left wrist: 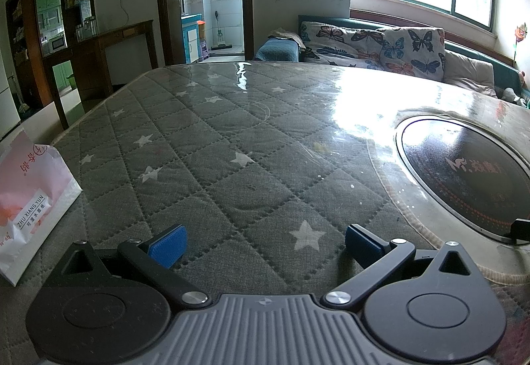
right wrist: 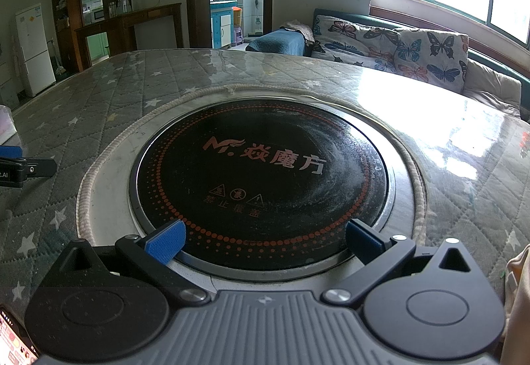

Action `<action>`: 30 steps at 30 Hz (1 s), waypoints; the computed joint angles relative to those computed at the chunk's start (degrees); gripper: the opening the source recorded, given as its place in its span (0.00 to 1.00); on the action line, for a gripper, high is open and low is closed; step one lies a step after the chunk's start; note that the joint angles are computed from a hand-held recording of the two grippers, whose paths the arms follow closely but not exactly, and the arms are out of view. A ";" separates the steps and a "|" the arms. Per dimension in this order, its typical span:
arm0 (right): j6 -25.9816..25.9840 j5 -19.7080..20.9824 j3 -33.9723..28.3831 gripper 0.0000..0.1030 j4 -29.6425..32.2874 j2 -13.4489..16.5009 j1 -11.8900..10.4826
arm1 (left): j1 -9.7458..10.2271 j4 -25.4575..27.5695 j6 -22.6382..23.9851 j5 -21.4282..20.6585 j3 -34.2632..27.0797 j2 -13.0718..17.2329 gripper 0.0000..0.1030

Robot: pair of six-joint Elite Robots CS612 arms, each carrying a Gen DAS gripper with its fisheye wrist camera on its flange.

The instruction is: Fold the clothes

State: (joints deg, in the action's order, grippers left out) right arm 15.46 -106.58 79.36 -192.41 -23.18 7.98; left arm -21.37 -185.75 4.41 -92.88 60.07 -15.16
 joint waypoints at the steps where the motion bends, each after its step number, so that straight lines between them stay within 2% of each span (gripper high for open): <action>1: 0.00 0.00 0.00 1.00 0.00 0.00 0.00 | -0.01 0.00 0.03 0.03 -0.02 0.02 1.00; 12: 0.00 0.03 0.06 1.00 -0.06 -0.01 -0.02 | -0.06 -0.01 0.18 0.22 -0.19 0.17 1.00; 19: -0.20 0.35 0.03 1.00 0.05 0.00 -0.09 | -0.46 -0.68 0.89 1.78 0.27 0.03 1.00; 30: -0.04 1.21 0.11 1.00 -0.41 0.01 -0.27 | -1.04 0.77 2.87 -2.89 2.54 -1.63 1.00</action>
State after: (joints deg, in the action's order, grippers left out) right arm 15.42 -105.37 79.47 -192.82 -23.16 7.71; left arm -22.41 -184.98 7.28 -95.77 62.61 -16.79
